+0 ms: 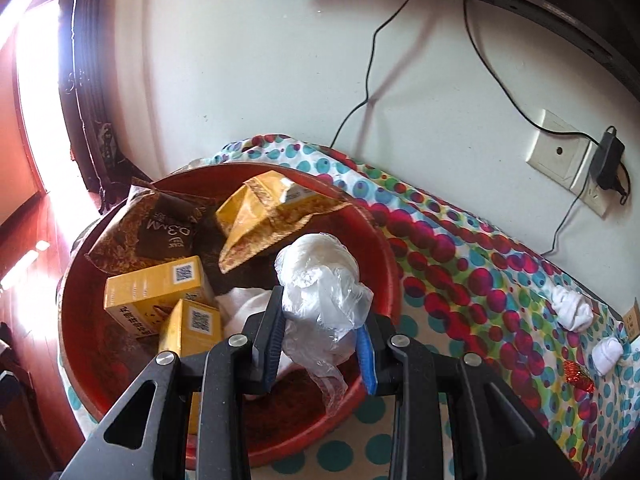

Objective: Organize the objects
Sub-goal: 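Carry the clear plastic bag into the red tray and release it, then reach to the white towel and grasp it with the left gripper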

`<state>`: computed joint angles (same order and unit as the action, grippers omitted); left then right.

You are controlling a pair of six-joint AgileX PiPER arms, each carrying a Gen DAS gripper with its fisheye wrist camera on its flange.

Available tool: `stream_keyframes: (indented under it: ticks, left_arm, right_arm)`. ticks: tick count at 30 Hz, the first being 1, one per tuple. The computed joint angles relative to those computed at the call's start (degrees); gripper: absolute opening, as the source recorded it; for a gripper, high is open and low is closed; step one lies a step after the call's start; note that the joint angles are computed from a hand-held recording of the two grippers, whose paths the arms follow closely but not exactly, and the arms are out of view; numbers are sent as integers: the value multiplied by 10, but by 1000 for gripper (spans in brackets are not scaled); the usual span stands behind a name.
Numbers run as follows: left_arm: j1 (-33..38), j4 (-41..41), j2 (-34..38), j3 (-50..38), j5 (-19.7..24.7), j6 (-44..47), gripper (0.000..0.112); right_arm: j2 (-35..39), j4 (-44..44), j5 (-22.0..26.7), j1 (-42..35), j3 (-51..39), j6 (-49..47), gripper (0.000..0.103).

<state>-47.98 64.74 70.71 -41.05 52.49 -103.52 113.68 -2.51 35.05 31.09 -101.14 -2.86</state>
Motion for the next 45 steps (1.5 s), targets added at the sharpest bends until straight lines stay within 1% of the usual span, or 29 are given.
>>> stream_keyframes:
  ticks: [1, 2, 3, 4, 5, 6, 7, 8, 9, 10, 14, 15, 16, 17, 18, 19, 20, 22, 25, 28, 31, 33, 36, 39, 40, 43, 45]
  left_arm:
    - [4, 1, -2, 2, -2, -1, 85]
    - [7, 1, -2, 3, -4, -1, 85]
    - [10, 0, -2, 3, -8, -1, 85]
    - [14, -2, -2, 4, -11, 0, 85]
    - [17, -3, -2, 5, -15, 1, 85]
    - [19, -4, -1, 5, -18, 1, 85]
    - [21, -6, -1, 5, -20, 2, 85]
    - [21, -7, -1, 5, -21, 3, 85]
    - [20, -7, -1, 5, -21, 2, 85]
    - [18, -7, -1, 4, -20, 2, 85]
    - [5, 3, 2, 1, -7, -4, 85]
    - [4, 2, 3, -1, -7, -2, 85]
    - [3, -1, 4, -2, -7, 0, 85]
    - [4, -1, 5, -3, -8, 1, 85]
    - [3, -1, 8, -4, -8, 2, 85]
    - [0, 0, 12, -6, -6, 3, 85]
    - [-3, 2, 16, -7, -2, 2, 85]
    - [-10, 1, 25, -13, 1, 5, 85]
    - [-30, 12, 40, -21, 10, 3, 85]
    - [-46, 19, 65, -35, 14, 16, 85]
    - [-62, 23, 85, -49, 7, 22, 85]
    - [-79, 35, 96, -56, 1, 19, 85]
    - [-96, 48, 122, -78, -9, 16, 85]
    - [-95, 43, 159, -129, -28, 45, 85]
    - [-90, 38, 174, -153, -41, 66, 85]
    - [-53, -20, 228, -251, -106, 171, 85]
    - [-26, -70, 272, -326, -144, 239, 85]
  right_arm:
    - [6, 21, 8, 4, -9, -15, 30]
    - [15, 62, 26, 4, -25, -50, 32]
    - [21, 80, 42, 7, -36, -69, 34]
    - [21, 76, 43, 15, -35, -75, 36]
    - [17, 65, 36, 22, -26, -79, 41]
    - [11, 48, 26, 30, -16, -73, 44]
    - [5, 19, 15, 37, -4, -51, 51]
    - [-2, 10, 5, 39, 5, -39, 64]
    - [-8, 23, -5, 36, 15, -47, 70]
    - [-15, 34, -11, 34, 23, -52, 73]
    - [-41, 39, -19, 25, 39, -48, 73]
    - [-51, 32, -27, 22, 49, -41, 75]
    - [-66, 20, -42, 16, 66, -32, 86]
    - [-80, 1, -59, 10, 85, -17, 99]
    - [-95, -39, -82, 4, 109, 16, 102]
    - [-105, -63, -93, -10, 126, 36, 102]
    - [-107, -65, -88, -25, 130, 41, 102]
    - [-108, -18, -79, -71, 142, 11, 102]
    - [-120, -12, -93, -141, 182, 18, 102]
    - [-124, 66, -93, -228, 210, -30, 102]
    - [-119, 118, -92, -304, 221, -65, 102]
    - [-119, 128, -101, -342, 227, -81, 103]
    - [-98, 137, -102, -390, 208, -113, 103]
    - [-80, 76, -111, -412, 189, -90, 103]
    - [-74, 56, -114, -418, 183, -82, 103]
    - [-57, -5, -123, -435, 170, -43, 103]
    - [-46, 13, -113, -449, 159, -59, 103]
